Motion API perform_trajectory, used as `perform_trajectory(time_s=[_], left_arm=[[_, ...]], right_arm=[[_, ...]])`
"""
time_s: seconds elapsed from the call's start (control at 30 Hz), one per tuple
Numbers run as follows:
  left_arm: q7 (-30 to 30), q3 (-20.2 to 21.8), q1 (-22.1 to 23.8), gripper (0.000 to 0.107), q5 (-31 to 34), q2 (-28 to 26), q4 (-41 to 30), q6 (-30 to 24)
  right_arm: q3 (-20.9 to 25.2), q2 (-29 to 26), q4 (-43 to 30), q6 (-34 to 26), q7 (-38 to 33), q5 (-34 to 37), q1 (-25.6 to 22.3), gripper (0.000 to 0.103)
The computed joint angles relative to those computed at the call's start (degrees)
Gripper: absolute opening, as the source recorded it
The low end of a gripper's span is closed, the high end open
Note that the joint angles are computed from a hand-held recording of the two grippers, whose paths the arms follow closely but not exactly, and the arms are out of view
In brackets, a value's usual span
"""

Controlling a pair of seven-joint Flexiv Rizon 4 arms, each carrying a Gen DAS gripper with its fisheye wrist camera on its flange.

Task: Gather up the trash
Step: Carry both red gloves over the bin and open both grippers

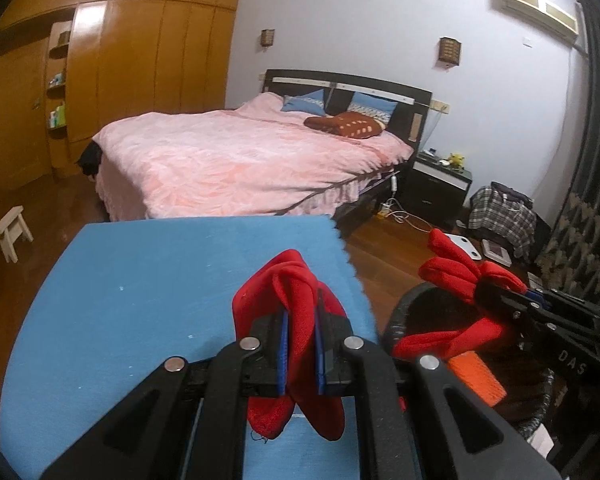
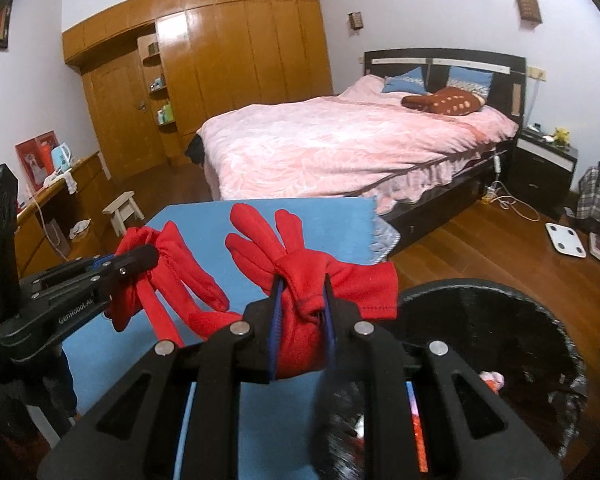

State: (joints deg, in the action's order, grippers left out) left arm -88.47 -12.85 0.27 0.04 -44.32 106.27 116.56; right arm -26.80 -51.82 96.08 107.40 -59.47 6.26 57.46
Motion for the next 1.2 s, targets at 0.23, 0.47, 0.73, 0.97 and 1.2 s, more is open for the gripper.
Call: perform_trajectory(time_s=[0.23,0.47,0.73,0.97,1.2], left_arm=[[1.04,-1.95,-1.62,0.010,1.21,-0.76,-2.12,-1.09],[3.33,-4.43,-3.62,0.010,2.43,-2.88,-5.92,-3.14],[6.44,-6.52,-6.30,0.010,2.33,-6.29,-10.63,-5.52],[9.70,-8.35,-8.06,0.011,1.45,-10.20,-15.70,-8.69],[14.14,-11.03,-8.65,0.012,-0.06,-13.91,-20.85,-13.26]], right_arm=[[-3.95,1.92,6.63,2.26,-0.32,5.14,2.77,0.017],[-7.22,2.93,12.15,4.13,-1.42,10.04,4.72,0.017],[-8.97,2.70,16.00,4.82,-1.55,13.87,5.06,0.017],[-9.11,0.86,16.46,4.16,0.16,14.65,3.35,0.017],[-8.76,-0.88,16.02,2.61,3.04,13.08,1.76,0.021]])
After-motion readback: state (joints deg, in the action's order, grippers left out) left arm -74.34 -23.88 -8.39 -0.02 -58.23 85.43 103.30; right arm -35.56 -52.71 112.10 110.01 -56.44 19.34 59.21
